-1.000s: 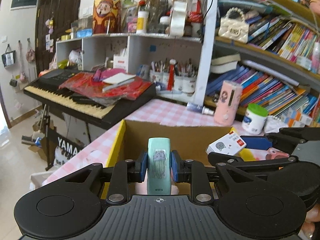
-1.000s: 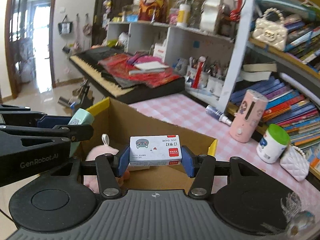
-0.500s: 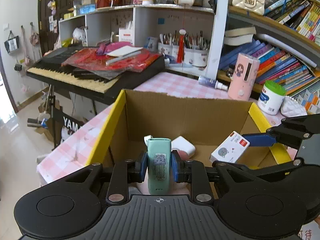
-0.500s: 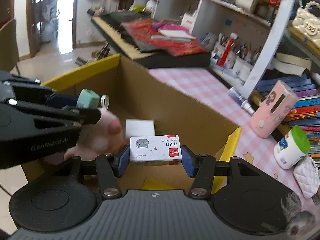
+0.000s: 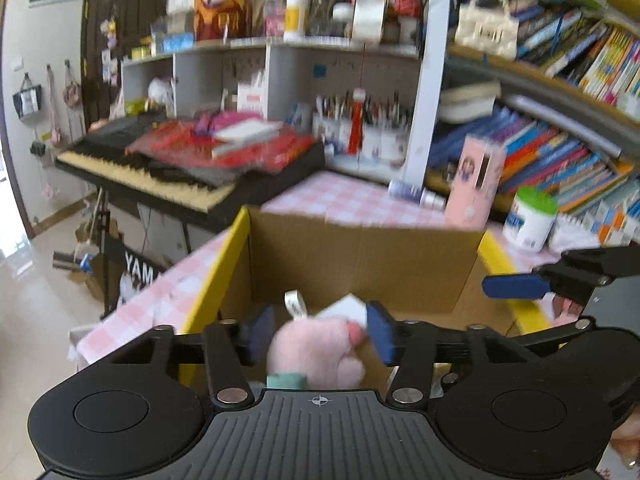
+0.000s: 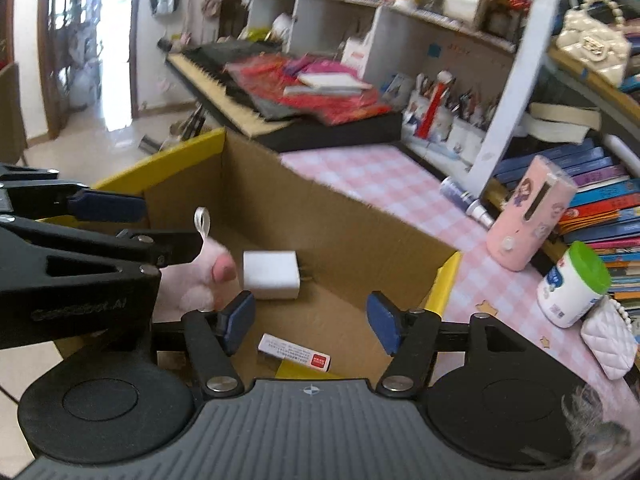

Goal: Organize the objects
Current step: 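Open both tools to drop the stapler and small box into the box, then move both open tools back toward the pink plush and blue piece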

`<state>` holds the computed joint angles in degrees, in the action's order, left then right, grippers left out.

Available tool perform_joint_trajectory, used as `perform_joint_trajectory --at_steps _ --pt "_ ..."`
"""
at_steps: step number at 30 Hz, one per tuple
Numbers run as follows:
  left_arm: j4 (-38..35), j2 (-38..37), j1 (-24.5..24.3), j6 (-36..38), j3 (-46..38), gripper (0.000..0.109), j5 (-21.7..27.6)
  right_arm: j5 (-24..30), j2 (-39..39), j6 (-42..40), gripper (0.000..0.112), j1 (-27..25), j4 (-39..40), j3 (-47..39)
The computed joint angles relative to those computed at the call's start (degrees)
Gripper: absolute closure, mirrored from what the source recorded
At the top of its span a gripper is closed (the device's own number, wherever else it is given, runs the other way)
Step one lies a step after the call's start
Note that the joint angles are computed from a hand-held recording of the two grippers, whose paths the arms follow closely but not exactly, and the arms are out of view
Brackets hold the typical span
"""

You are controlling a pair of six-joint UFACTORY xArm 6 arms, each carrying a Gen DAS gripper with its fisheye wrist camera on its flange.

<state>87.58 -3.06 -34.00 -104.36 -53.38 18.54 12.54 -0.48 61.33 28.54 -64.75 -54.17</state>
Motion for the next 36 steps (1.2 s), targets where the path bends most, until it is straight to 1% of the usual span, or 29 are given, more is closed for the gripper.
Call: perform_joint_trajectory --at_steps 1,3,4,7,10,13,16,19,22,25,29,34,36 --pt "2.38 -0.99 -0.19 -2.28 0.45 0.05 0.2 0.43 -0.93 4.45 0.046 0.14 -3.79 0.29" --pt "6.47 -3.08 -0.68 -6.3 1.59 0.046 0.76 2.01 -3.03 12.65 0.044 0.87 -10.73 1.06" --pt "8.06 -4.1 -1.01 -8.01 2.19 0.042 1.3 2.83 -4.23 15.98 0.044 1.33 -13.52 1.63" --pt "10.97 -7.19 -1.93 -11.34 4.3 0.039 2.84 6.39 -7.94 24.27 0.041 3.33 -19.9 3.61" --pt "12.15 -10.46 -2.5 -13.46 7.0 0.036 4.08 11.2 -11.74 29.89 0.039 6.07 -23.46 6.26" --pt "12.43 -13.71 -2.9 -14.32 10.08 0.035 5.09 16.84 -15.42 33.64 0.037 9.32 -24.61 9.22" --pt "11.24 -16.96 -3.37 -14.06 13.31 0.034 5.71 24.26 -18.77 36.2 0.033 13.57 -23.12 12.14" --pt "9.34 -20.6 -4.1 -12.79 17.15 0.034 6.5 31.88 -21.28 37.45 0.032 18.14 -19.45 14.64" --pt "5.61 -24.12 -5.02 -9.37 20.83 0.034 7.25 36.58 -22.54 37.14 0.032 21.84 -14.88 16.33" --pt "2.33 -27.77 -5.89 -6.33 24.41 0.034 7.67 39.91 -23.11 37.17 0.032 25.24 -10.69 17.47" --pt "-3.21 -32.0 -7.57 -1.3 28.52 0.033 9.14 44.38 -23.52 39.21 0.032 30.86 -6.64 18.63" --pt "-11.4 -36.08 -10.12 5.24 32.75 0.032 11.45 48.63 -22.93 41.55 0.032 36.74 -2.07 19.26" --pt "-14.37 -37.16 -11.23 7.83 33.91 0.029 12.56 49.69 -22.54 42.63 0.031 38.62 -0.37 19.4"
